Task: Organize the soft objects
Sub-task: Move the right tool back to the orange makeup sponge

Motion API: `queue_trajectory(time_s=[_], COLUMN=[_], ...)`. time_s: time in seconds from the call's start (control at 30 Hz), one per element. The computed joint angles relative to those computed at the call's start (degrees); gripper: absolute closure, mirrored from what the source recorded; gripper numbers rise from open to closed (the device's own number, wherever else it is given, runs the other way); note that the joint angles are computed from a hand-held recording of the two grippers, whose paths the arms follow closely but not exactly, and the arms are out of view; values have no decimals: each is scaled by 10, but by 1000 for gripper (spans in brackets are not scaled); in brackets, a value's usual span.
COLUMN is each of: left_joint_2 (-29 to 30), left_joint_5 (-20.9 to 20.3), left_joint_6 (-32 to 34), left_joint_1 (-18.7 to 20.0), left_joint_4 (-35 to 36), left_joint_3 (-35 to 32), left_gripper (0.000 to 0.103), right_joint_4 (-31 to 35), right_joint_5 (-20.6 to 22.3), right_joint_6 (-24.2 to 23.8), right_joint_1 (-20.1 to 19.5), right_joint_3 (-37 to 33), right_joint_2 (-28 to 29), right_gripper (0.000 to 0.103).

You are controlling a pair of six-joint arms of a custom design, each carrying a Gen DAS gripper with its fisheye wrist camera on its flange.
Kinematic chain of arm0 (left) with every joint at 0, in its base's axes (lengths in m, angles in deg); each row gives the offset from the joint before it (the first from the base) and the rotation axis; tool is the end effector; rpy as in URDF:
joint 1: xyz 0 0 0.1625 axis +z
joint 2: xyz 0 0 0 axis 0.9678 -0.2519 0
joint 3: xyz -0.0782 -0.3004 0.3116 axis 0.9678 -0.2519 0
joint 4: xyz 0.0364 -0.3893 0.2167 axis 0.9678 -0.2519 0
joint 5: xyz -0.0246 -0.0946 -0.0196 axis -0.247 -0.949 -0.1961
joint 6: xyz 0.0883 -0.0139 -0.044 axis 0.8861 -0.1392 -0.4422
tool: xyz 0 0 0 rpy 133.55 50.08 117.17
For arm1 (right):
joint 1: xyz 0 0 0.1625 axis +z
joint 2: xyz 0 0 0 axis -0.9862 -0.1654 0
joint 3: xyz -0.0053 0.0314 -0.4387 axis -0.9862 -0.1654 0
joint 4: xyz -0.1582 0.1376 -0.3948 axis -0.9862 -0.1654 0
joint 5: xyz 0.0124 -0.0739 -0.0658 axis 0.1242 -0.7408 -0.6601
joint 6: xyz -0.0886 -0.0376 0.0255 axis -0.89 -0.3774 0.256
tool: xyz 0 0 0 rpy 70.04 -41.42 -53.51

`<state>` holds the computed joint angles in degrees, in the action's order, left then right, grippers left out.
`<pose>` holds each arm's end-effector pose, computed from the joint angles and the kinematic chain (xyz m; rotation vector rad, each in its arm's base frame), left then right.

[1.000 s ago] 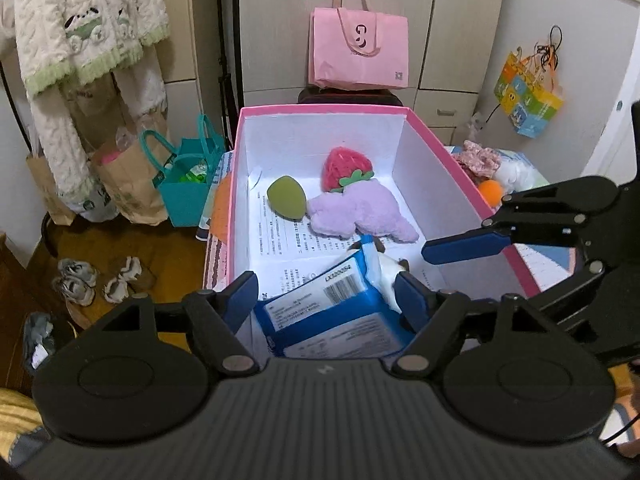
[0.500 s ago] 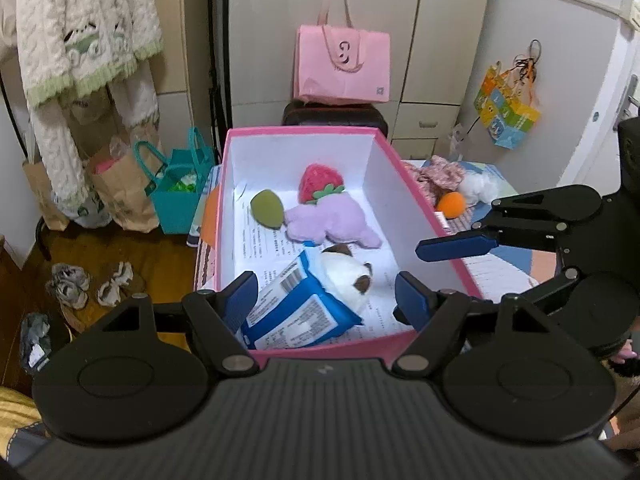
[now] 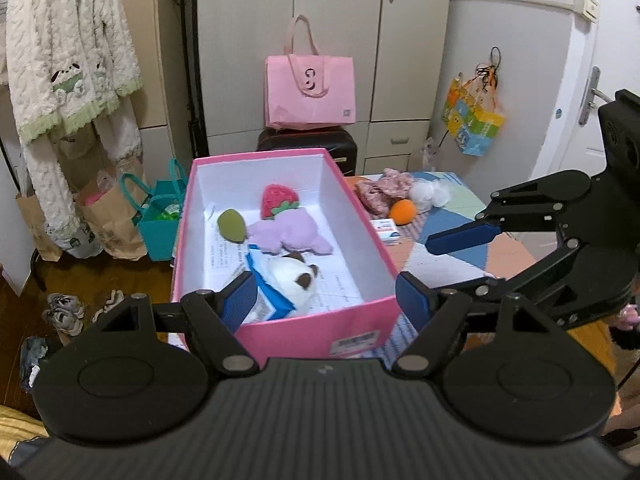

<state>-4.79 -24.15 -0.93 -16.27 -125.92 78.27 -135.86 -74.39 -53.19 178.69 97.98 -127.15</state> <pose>-0.2018 -0.7200 0.2154 0.6879 2.2948 -0.9816 0.2384 -0.7715 0.1422 1.5033 -2.3994 0.5596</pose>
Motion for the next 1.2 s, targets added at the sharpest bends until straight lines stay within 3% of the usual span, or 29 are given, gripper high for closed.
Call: queue_trajectory(time_s=[0.17, 0.4, 0.67, 0.93, 1.2], left_joint_2=[15, 55, 131, 210, 299], left_joint_5=[7, -6, -8, 13, 60], left_joint_6=[2, -10, 17, 33, 83], left_joint_1=[-12, -21, -30, -23, -16], left_joint_4=[0, 8, -4, -9, -29], left_joint_3=[-5, -31, -91, -175, -279], left_gripper=[27, 27, 27, 27, 27], right_joint_4=[23, -17, -86, -80, -12], right_joint_5=[25, 36, 85, 105, 116], right_joint_6=[14, 15, -8, -7, 29], right_joint_1=[-19, -51, -96, -117, -130], right_joint_3=[22, 42, 45, -5, -97], right_joint_2=[-38, -70, -72, -45, 2], right_gripper=[48, 48, 48, 48, 48])
